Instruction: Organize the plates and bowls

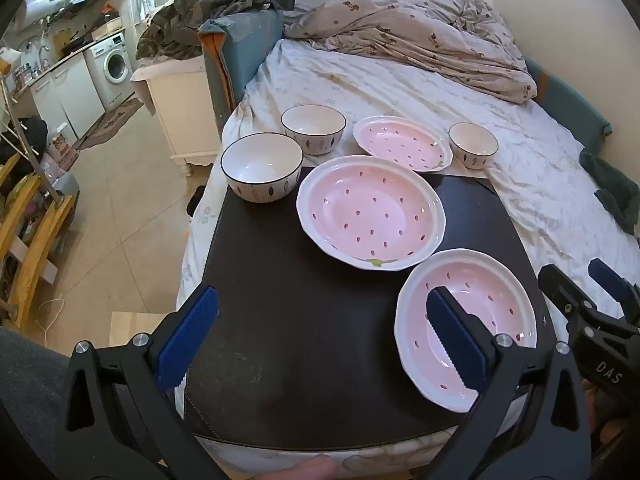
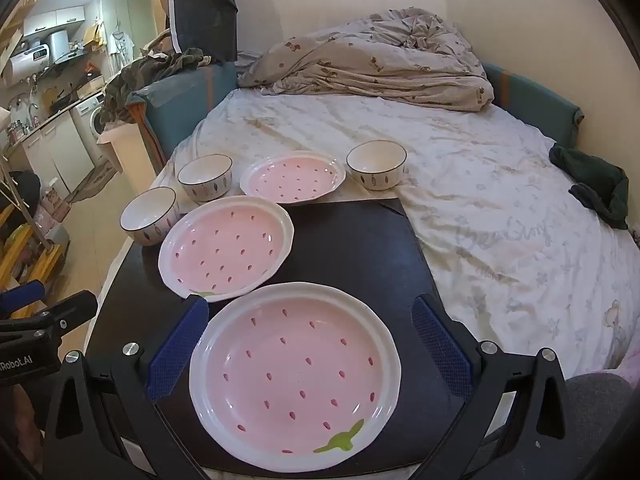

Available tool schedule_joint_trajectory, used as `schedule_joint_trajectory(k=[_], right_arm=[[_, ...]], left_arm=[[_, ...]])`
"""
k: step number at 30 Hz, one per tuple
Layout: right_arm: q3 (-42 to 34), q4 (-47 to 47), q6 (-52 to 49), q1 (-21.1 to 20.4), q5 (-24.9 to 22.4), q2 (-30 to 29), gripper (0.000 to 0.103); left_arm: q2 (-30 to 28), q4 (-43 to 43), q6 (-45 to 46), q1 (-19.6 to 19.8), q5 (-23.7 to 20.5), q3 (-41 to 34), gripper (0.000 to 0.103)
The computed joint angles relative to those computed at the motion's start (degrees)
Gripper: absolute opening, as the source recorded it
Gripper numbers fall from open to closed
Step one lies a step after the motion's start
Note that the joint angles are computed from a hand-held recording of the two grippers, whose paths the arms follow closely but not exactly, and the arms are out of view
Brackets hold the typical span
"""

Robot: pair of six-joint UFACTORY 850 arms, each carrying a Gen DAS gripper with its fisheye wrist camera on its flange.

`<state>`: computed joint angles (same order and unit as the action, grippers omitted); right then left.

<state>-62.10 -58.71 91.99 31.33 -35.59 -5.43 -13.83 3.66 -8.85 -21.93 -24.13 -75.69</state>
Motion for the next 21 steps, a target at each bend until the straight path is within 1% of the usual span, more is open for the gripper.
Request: schedule_joint_trajectory(k=[2,3,5,13,16,21], right_arm=[[-0.3,-0.3,0.7,0.5,-0.4,-0.3,0.103],[-0.1,0.6,0.3,0.1,0.9,0.0,0.103],[0.1,1.2,-0.5,-0.1,0.9,0.3,0.103],[-0.4,1.8,-0.5,0.0,-0.7,-0.3,0.103],[-0.2,2.0,-0.4,-0.1,-0.5,-0.1,0.103],[-0.1,2.1,-0.7,-0.2,-0.4,0.0,0.103]], left_arm=[[-0.1,-0.6,0.7,0.1,-0.1,-0.1,0.103],[-0.1,-0.3,0.3,0.1,-0.1,-0.1,0.103],[-0.2,-0.3,0.5,0.1,-0.4,-0.3,0.103],[-0.1,0.5,0.1,0.3,-0.2,-0.5,0.103],[0.3,2.0,-1.6,-0.3,0.2,0.1,0.103],[0.2,2.0,-1.6,-0.3,0.3,0.1,0.103]])
